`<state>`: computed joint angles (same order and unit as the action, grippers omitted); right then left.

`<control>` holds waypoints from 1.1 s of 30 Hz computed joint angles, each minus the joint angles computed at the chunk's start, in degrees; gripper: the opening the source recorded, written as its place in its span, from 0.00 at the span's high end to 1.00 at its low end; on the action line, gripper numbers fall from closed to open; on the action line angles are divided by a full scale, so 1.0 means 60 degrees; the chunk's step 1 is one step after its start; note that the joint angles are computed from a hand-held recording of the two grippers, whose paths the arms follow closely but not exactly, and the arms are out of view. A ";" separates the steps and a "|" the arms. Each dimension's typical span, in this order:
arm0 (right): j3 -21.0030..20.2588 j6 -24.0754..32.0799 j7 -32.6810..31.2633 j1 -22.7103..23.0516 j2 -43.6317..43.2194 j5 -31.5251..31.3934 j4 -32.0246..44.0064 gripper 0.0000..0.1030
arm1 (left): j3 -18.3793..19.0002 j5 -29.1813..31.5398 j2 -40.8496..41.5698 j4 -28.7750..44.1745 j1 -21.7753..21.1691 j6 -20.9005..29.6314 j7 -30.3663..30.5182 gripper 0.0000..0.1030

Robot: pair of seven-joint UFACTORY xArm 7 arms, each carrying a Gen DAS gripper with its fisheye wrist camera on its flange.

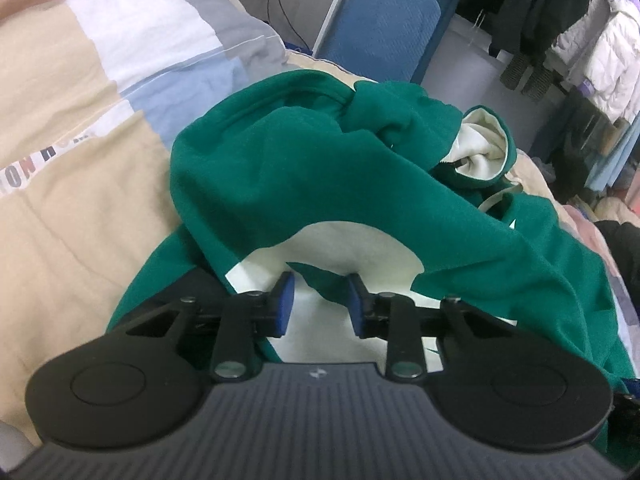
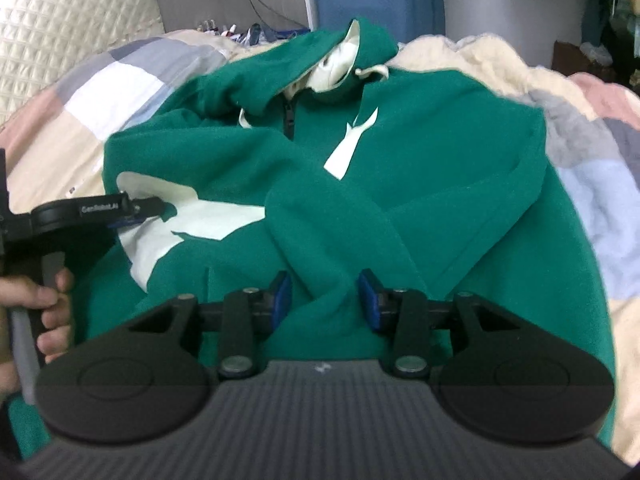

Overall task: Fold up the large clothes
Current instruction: 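Grasp the hoodie hem with the left gripper while the right gripper grasps the hem beside it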

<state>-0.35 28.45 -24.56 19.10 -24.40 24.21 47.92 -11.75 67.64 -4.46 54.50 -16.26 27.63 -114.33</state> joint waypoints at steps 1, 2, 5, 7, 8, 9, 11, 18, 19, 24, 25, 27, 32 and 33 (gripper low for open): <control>0.0027 -0.0118 -0.0008 -0.0027 -0.0109 -0.0046 -0.0081 0.53 | 0.0005 -0.0016 -0.0103 -0.0045 0.0000 -0.0032 -0.0071 0.66; 0.0045 -0.0284 0.0002 -0.0056 -0.0224 -0.0095 -0.0178 0.46 | -0.0004 -0.0024 -0.0166 -0.0056 0.0018 -0.0045 -0.0154 0.66; -0.0091 -0.0528 0.0106 -0.0072 -0.0342 -0.0145 -0.0223 0.35 | -0.0056 -0.0193 -0.0440 -0.0189 0.0099 0.0040 -0.0228 0.65; -0.0057 -0.0593 0.0335 -0.0196 -0.0325 -0.0273 -0.0205 0.35 | -0.0105 -0.0341 -0.0654 -0.0272 0.0196 0.0140 -0.0279 0.58; -0.0060 -0.0607 0.0441 -0.0231 -0.0287 -0.0310 -0.0189 0.35 | -0.0159 -0.0248 -0.0840 -0.0391 0.0282 0.0206 -0.0553 0.51; -0.0129 -0.0487 0.0480 -0.0201 -0.0191 -0.0282 -0.0099 0.35 | -0.0224 -0.0040 -0.1019 -0.0527 0.0398 0.0195 -0.0960 0.47; -0.0324 0.0075 0.0532 -0.0105 0.0020 -0.0038 0.0143 0.35 | -0.0340 0.0261 -0.1351 -0.0792 0.0635 0.0255 -0.1674 0.41; -0.0729 0.1701 -0.0217 -0.0050 0.0345 0.1610 0.0732 0.34 | -0.0569 0.0801 -0.1348 -0.0867 0.1065 0.0167 -0.2002 0.39; -0.0657 0.1776 -0.0379 -0.0093 0.0332 0.1641 0.0760 0.34 | -0.0564 0.0777 -0.1223 -0.0771 0.1033 0.0214 -0.1854 0.39; -0.0179 0.1595 -0.0754 -0.0353 0.0304 0.1138 0.0640 0.61 | -0.0300 0.0469 -0.0598 -0.0332 0.0842 0.0250 -0.1541 0.39; -0.0149 0.1526 -0.0843 -0.0353 0.0279 0.1094 0.0604 0.70 | -0.0187 0.0431 -0.0516 -0.0294 0.0845 0.0048 -0.1678 0.39; -0.0192 0.1317 -0.1306 -0.0222 0.0149 0.1166 0.0490 0.81 | 0.0056 0.0326 -0.0386 -0.0223 0.0911 -0.0467 -0.1956 0.42; -0.0460 0.1116 -0.2005 0.0139 -0.0179 0.1736 0.0460 0.87 | 0.0234 -0.0512 -0.0291 -0.0064 0.0861 -0.0567 -0.0768 0.87; -0.0523 0.1079 -0.2117 0.0208 -0.0225 0.1904 0.0480 0.87 | 0.0238 -0.0472 -0.0425 -0.0162 0.0899 -0.0624 -0.0887 0.89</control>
<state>-3.49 34.93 -37.26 20.35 -25.75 35.63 50.80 -10.32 64.81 -7.01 53.52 -10.87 23.89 -119.65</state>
